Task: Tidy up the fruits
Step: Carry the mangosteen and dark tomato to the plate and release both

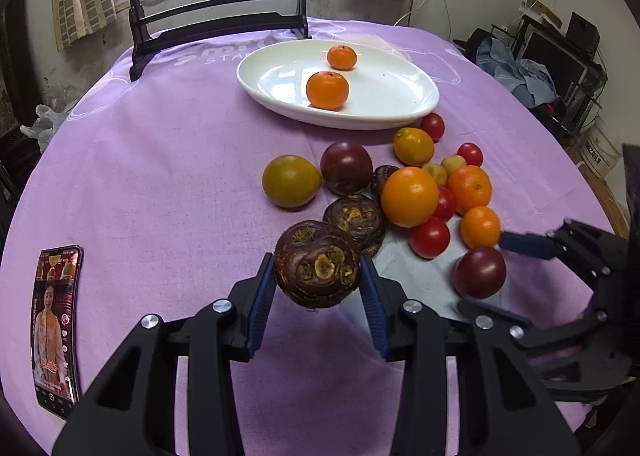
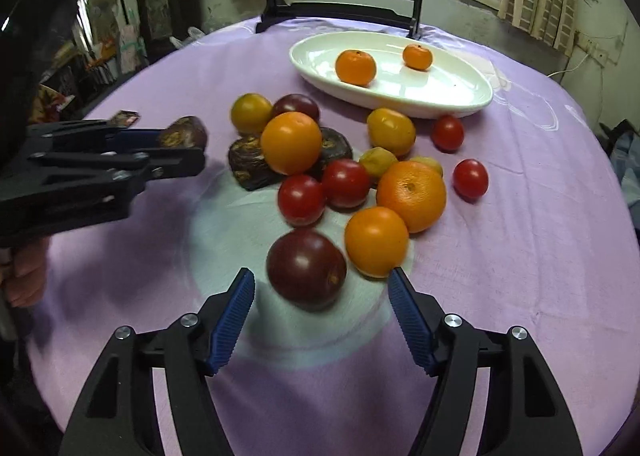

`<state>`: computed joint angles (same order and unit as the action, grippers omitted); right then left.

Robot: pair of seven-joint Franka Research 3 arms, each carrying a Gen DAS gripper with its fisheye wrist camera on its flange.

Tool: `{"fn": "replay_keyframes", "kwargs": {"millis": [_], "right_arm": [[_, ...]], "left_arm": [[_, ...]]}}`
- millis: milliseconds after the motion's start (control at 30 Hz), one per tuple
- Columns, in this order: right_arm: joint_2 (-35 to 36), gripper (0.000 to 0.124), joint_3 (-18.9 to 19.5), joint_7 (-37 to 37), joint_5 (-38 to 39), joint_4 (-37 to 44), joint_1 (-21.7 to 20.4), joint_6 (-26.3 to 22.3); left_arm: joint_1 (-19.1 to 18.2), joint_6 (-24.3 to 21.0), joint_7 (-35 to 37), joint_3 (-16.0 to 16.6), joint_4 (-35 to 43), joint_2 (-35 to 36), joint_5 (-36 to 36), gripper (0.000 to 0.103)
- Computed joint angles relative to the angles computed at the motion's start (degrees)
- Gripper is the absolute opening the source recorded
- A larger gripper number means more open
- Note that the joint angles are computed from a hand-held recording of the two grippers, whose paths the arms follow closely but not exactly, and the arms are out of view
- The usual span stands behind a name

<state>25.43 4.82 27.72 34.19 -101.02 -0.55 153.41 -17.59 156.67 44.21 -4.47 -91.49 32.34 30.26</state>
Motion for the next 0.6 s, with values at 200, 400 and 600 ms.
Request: {"fn": "replay_keyframes", "kwargs": {"millis": [200,400,600], "right_arm": [[0.23,0.063,0.40,1.31,1.22,0.88,-1.09,-1.59],[-1.42,0.063,0.13,0.26,6.15,0.16,-3.47,-6.84],[-0.54,0.063,-1.50,3.79,3.36,0.38,-0.48,-6.21]], "left_arm": [[0.19,0.44,-0.80,-0.08,-0.95,-0.49,-0.23,0.041],[0.15,0.66,-0.36,-0.27,-0.82,-0.33,-0.43,0.041],[-0.08,0.84,0.46,-0.58,-0.47,-0.14,-0.85,0.041]]}}
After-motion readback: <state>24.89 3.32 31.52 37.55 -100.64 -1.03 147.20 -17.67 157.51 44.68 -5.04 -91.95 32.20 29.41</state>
